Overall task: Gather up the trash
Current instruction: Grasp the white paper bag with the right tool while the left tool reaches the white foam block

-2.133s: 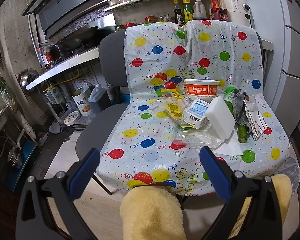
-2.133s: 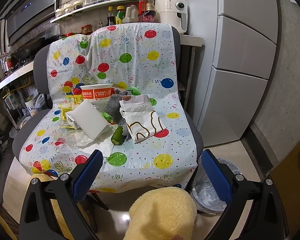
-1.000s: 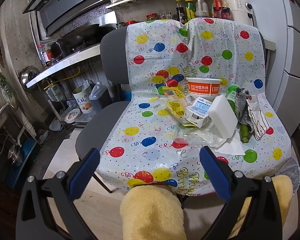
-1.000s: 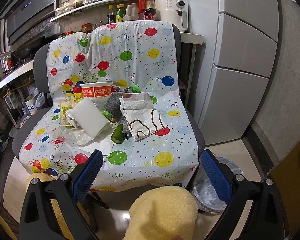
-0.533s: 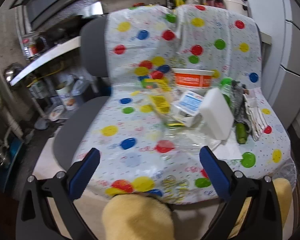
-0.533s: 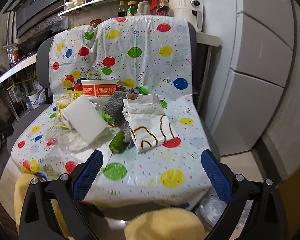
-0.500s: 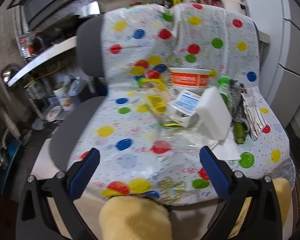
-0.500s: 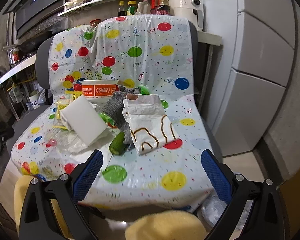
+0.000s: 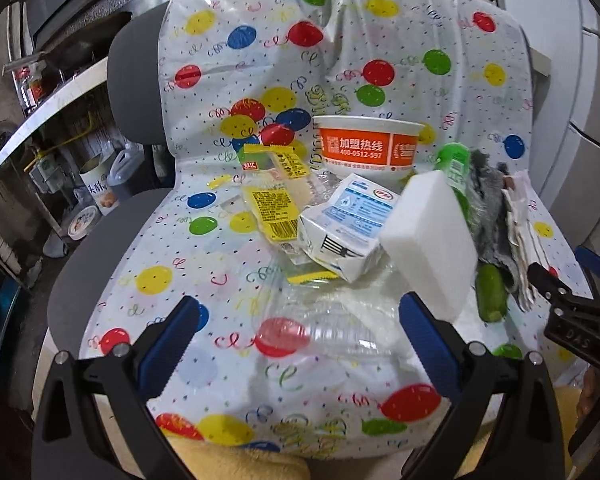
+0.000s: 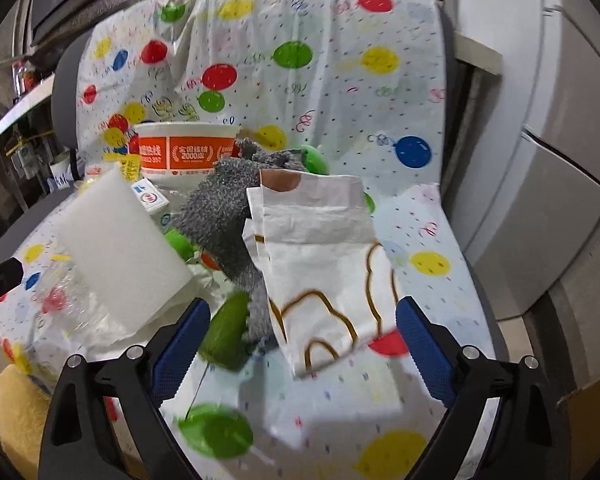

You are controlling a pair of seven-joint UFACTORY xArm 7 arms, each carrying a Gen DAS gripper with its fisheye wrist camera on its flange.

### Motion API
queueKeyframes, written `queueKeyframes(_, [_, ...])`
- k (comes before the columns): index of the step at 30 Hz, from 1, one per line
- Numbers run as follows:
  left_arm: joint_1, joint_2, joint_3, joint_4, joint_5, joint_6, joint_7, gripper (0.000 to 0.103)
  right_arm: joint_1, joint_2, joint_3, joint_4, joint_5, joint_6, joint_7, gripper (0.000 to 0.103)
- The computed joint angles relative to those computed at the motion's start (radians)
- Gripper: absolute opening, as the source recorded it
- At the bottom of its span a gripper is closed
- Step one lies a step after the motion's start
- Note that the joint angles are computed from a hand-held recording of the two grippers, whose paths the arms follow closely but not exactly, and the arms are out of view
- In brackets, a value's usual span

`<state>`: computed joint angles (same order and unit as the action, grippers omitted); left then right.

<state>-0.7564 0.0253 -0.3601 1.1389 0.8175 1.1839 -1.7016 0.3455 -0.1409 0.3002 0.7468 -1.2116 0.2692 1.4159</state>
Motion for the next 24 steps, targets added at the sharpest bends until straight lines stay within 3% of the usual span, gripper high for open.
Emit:
queueKeyframes(2, [0.010,0.001,0.010,-0.013,0.016,-0.033,-0.023,0.097,0.001,0.055,0.002,0.049,-0.024,0.030,0.006,0.088])
queueKeyframes(3, [0.014,0.004,0.013,-0.015,0.019,-0.042,-0.028,0.097,0.010,0.086,-0.004,0.074,-0.026,0.047,-0.004,0.080])
queueKeyframes(4, [0.017,0.004,0.015,-0.019,0.022,-0.056,-0.030,0.097,0.022,0.103,-0.012,0.088,-0.025,0.070,-0.006,0.064])
queueKeyframes(7, [0.031,0.002,0.023,-0.038,0.036,-0.127,-0.028,0.097,0.053,0.161,-0.047,0.131,-0.010,0.101,-0.028,0.063])
queueKeyframes(10, [0.032,0.009,0.022,-0.038,0.045,-0.145,-0.027,0.097,0.080,0.195,-0.078,0.155,-0.003,0.099,-0.047,0.066])
queueKeyframes(13, [0.032,0.014,0.024,-0.042,0.044,-0.174,-0.011,0.097,0.099,0.192,-0.102,0.153,-0.042,0.103,-0.005,0.059])
queueKeyframes(14, [0.029,0.020,0.022,-0.037,0.045,-0.167,-0.004,0.097,0.095,0.177,-0.110,0.139,-0.057,0.083,0.018,0.033])
queueKeyframes(15, [0.025,0.022,0.021,-0.037,0.048,-0.164,-0.003,0.097,0.082,0.156,-0.121,0.116,-0.061,0.030,0.034,0.020])
queueKeyframes(17, [0.019,0.022,0.020,-0.039,0.053,-0.165,-0.006,0.097,0.055,0.114,-0.130,0.075,-0.047,-0.020,0.071,0.007])
queueKeyframes(24, [0.000,0.029,0.016,-0.035,0.078,-0.208,-0.021,0.097,-0.107,-0.099,-0.128,-0.092,-0.197,-0.263,0.252,0.001])
